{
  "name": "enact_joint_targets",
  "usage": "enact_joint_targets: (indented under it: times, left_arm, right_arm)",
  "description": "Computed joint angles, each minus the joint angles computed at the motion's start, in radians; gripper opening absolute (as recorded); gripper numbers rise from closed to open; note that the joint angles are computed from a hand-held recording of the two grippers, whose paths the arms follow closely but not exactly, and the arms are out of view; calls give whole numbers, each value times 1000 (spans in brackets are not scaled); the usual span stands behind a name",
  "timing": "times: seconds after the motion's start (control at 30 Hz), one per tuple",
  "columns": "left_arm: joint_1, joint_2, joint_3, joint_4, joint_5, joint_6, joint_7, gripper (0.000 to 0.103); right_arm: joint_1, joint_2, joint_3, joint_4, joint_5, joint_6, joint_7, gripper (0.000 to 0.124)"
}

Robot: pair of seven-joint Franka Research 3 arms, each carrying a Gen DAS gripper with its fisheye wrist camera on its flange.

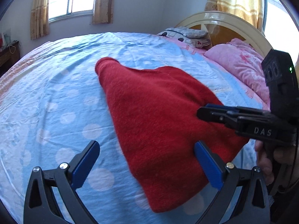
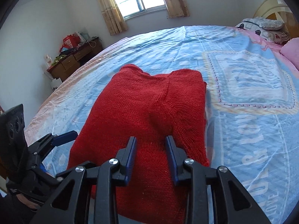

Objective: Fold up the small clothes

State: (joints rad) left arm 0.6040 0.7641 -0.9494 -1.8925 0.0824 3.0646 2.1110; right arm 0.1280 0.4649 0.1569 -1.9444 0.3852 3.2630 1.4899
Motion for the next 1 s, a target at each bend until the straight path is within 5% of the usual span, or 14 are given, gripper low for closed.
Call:
enact_joint_targets:
  times: [0.13,0.2,0.3,0.37,0.5,0.7,1.0]
  left_arm:
    - [-52,26,39,78,-26,-90,7,103]
    - [-40,65,16,132,-79,-180,17,103]
    - [-20,86,-7,141,-138,-214,52,103]
    - [-18,70,-6,119,-162,-193,73,103]
    - [-25,47,2,95,-210,-166,110,103]
    - [-61,33,34,109,-276,-161,162,103]
    - [-80,18,55,114,-378,-171,244,103]
  right_arm:
    - [-116,-9,122,-24,-23,16,-42,33]
    - [-231,-19,244,-56,-39,46,-63,35]
    - [-404,-13,417,-93,-104,95,-42,45]
    - [-408,-13,414,-95,-122,127,-18,59]
    - [-466,20,446,-61,-171,137,61,62]
    - [-600,187,548,128,-191,-46,109,62]
    - [-554,346,518,370,-88,-192,32,63]
